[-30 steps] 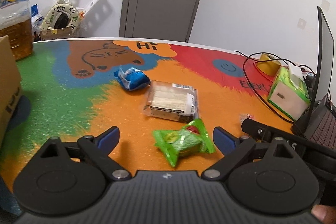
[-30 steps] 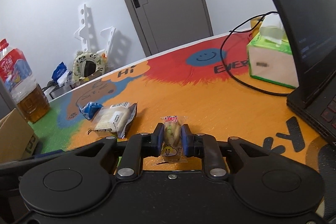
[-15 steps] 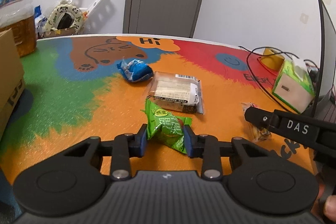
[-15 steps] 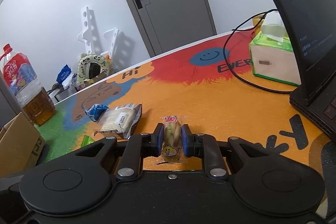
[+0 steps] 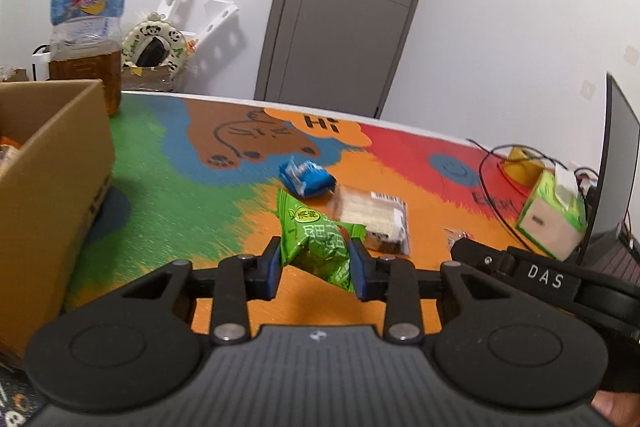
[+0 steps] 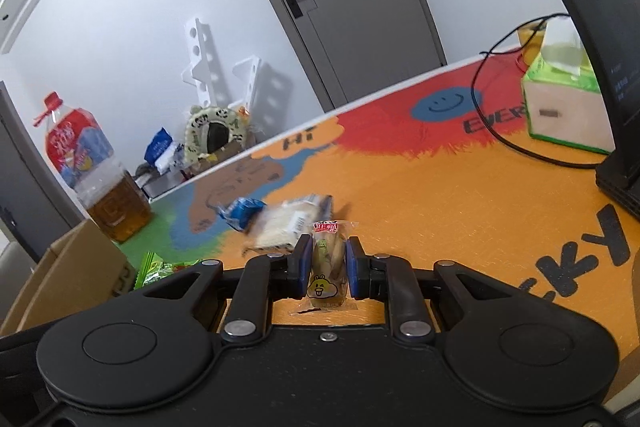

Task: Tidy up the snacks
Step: 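Carry both snacks over the cardboard box and open both grippers to drop them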

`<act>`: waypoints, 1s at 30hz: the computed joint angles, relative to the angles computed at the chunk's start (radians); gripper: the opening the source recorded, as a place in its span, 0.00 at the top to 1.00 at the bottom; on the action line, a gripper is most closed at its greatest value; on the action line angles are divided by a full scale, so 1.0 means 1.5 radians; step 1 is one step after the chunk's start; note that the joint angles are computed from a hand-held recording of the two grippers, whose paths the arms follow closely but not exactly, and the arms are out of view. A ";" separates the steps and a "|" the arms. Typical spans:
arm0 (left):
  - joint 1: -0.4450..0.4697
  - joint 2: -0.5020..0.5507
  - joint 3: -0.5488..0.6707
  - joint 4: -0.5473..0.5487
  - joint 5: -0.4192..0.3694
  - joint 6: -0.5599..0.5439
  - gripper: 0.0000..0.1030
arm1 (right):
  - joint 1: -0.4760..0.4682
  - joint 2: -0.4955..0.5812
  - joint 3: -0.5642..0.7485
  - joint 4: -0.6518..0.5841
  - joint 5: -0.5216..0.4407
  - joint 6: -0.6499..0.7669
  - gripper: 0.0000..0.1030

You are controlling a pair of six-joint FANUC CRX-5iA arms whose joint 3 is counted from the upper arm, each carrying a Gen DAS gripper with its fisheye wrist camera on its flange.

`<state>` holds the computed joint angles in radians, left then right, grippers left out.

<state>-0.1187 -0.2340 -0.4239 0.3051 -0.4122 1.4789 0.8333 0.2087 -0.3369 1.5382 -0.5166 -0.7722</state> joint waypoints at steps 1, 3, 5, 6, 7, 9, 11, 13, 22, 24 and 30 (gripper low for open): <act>0.003 -0.005 -0.003 0.006 0.002 -0.005 0.68 | 0.003 0.001 0.003 -0.003 -0.002 0.003 0.81; 0.009 -0.016 -0.012 0.020 0.007 -0.019 0.68 | 0.010 0.003 0.013 -0.010 -0.006 0.015 0.81; 0.018 -0.027 -0.019 0.035 0.010 -0.033 0.68 | 0.015 0.005 0.021 -0.001 -0.007 0.019 0.81; 0.023 -0.033 -0.021 0.038 0.009 -0.035 0.68 | 0.017 0.006 0.027 0.005 -0.006 0.019 0.81; 0.028 -0.039 -0.024 0.044 0.009 -0.040 0.68 | 0.018 0.009 0.033 0.011 -0.005 0.019 0.81; 0.040 -0.053 -0.030 0.055 0.009 -0.050 0.68 | 0.022 0.012 0.043 0.018 -0.003 0.018 0.81; 0.053 -0.070 -0.040 0.071 0.010 -0.068 0.68 | 0.023 0.017 0.052 0.032 0.002 0.012 0.81; 0.068 -0.087 -0.046 0.077 0.009 -0.077 0.68 | 0.025 0.021 0.062 0.047 0.009 0.005 0.81; 0.145 -0.152 -0.078 0.129 -0.006 -0.127 0.68 | 0.046 0.059 0.127 0.070 0.036 0.022 0.81; 0.163 -0.163 -0.083 0.141 -0.010 -0.139 0.68 | 0.052 0.066 0.141 0.068 0.037 0.031 0.81; 0.222 -0.191 -0.108 0.200 -0.024 -0.193 0.68 | 0.072 0.097 0.191 0.052 0.040 0.074 0.81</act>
<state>0.2139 -0.5205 -0.5853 0.6049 -0.4489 1.1899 0.9416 0.3539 -0.0503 1.6169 -0.4573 -0.6610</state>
